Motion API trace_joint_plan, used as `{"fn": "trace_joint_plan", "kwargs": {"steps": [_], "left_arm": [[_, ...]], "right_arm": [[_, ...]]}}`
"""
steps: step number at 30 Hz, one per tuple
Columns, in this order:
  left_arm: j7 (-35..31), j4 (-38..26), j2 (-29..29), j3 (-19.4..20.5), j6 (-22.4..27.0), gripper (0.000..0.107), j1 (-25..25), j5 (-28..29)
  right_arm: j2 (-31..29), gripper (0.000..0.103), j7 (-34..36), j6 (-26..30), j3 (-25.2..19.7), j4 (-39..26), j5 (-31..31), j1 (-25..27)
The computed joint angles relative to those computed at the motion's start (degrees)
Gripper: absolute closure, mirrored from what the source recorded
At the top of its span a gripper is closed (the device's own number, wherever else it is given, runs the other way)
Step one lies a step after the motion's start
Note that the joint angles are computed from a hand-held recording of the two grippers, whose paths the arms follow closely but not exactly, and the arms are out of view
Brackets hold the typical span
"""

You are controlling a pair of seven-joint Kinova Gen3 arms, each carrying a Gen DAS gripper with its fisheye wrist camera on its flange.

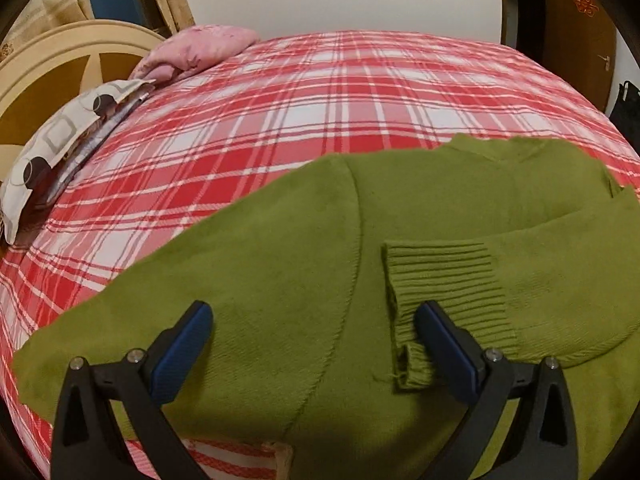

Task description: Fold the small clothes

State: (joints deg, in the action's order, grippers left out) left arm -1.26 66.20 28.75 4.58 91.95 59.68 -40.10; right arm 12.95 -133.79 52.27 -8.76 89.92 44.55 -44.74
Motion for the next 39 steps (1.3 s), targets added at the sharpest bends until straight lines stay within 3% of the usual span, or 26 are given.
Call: {"fn": "trace_joint_plan", "kwargs": {"steps": [6,11,14,16,18,19,23,24,25,26,30,34,39], "left_arm": [[2.9,1.5,-1.4,-0.6,-0.1,0.004,2.8,-3.2],[7.2,3.4,-3.8,1.3,-2.6,0.004,4.1,-6.2],[5.5,2.7,-3.7,2.3,-5.7,0.006,3.2,-6.6],[2.6,1.3,-2.8,2.7,-7.9,0.031,1.6,-5.0],[-0.3,1.3,-2.4,2.9,-11.8,0.043,-1.1,-1.4],[-1.1,1.0,-2.0,2.7,-12.7,0.048,-2.0,0.4],[-0.4,2.4,-2.2,1.1,-15.6,0.050,-1.6,1.4],[-0.4,2.6,-2.4,0.9,-16.0,0.059,-1.6,1.4],[0.2,3.7,-3.1,0.7,-17.1,0.083,-1.3,1.0],[0.9,4.4,-3.6,0.6,-17.8,0.095,-1.1,0.6],[6.0,9.1,-7.0,0.5,-21.0,0.096,0.6,-3.9],[9.7,11.1,-9.0,1.9,-20.2,0.096,1.4,-7.8],[9.4,11.9,-8.9,3.5,-17.8,0.096,0.1,-7.5]], "right_arm": [[-3.1,0.012,1.2,-2.8,-1.1,3.1,-2.9,2.4],[-7.5,0.012,-1.0,-6.5,-2.5,7.3,-0.1,2.6],[-8.9,0.012,-4.5,-9.8,-3.5,10.0,2.9,3.6],[-9.1,0.012,-6.2,-10.9,-4.2,11.0,3.6,4.1],[-8.8,0.012,-7.3,-11.1,-4.8,11.5,4.5,4.2],[-8.7,0.012,-7.9,-11.3,-4.9,11.9,5.2,4.2],[-9.3,0.012,-10.1,-12.8,-5.2,14.1,7.2,4.3],[-9.5,0.012,-10.3,-13.4,-5.2,14.6,7.2,4.5],[-9.8,0.012,-10.8,-13.9,-5.3,15.0,7.5,4.7],[-9.9,0.012,-11.5,-14.2,-5.4,15.4,8.0,4.9],[-9.8,0.012,-12.5,-14.5,-5.8,15.7,8.8,5.2],[-9.9,0.012,-13.2,-14.5,-6.1,16.2,10.0,4.9],[-9.2,0.012,-11.1,-12.9,-6.5,15.1,9.4,4.3]]}}
